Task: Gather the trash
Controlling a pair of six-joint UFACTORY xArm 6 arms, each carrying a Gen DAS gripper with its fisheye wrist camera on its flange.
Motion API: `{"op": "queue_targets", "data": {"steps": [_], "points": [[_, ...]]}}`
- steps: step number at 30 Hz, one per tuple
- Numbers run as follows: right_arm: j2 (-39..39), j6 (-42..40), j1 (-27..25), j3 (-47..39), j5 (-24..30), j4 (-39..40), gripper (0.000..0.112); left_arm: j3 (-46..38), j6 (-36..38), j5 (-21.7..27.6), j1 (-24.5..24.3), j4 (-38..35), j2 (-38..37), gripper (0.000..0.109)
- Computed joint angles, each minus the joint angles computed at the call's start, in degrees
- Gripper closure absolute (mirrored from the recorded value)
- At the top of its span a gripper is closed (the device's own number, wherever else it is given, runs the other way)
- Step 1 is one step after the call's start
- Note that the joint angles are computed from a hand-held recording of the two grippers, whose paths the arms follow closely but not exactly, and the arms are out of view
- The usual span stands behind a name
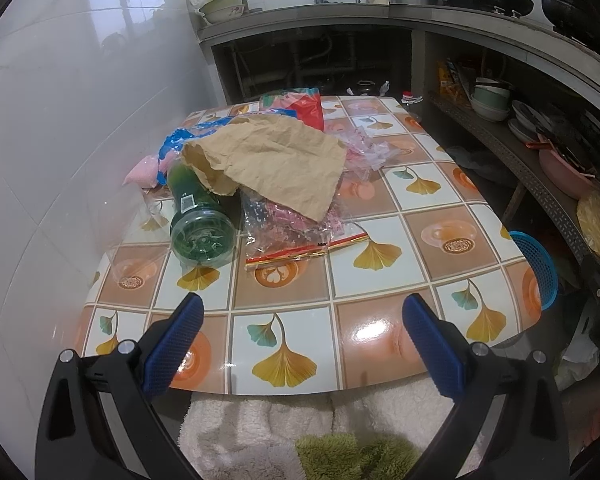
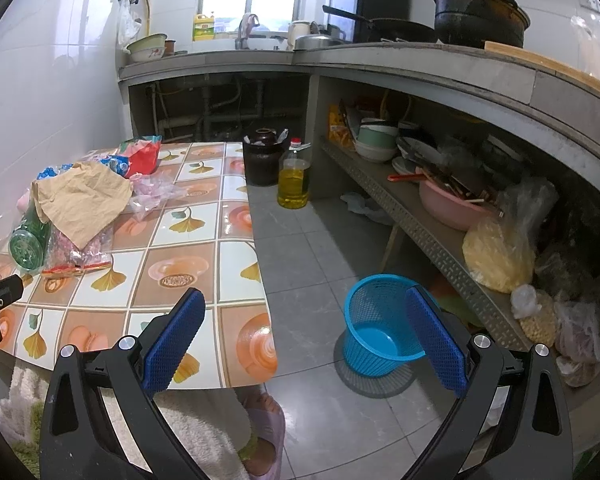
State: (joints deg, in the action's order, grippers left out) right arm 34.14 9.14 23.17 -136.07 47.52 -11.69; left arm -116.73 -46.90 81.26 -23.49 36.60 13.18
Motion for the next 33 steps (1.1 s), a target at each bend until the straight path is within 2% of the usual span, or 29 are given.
{"op": "queue_targets", "data": {"steps": [17,20,33], "points": [[-1.0,-0.4,-0.3,1.3,-0.5,0.5,0.017,0.8,-0.1,-0.4,0.3,-0.1,-0.5,0.011],[1.2,-0.5,0.2,-2.8,1.4,0.2,0.017,0.8,-0.1,-0.4,0.3,-0.2,-0.5,0.011],[1.1,-0.3,0.4,-2.2,1.0,0.0,0.017,0.9,0.0,-0.4,0.4,-0.3,-0.6,0.011]]}}
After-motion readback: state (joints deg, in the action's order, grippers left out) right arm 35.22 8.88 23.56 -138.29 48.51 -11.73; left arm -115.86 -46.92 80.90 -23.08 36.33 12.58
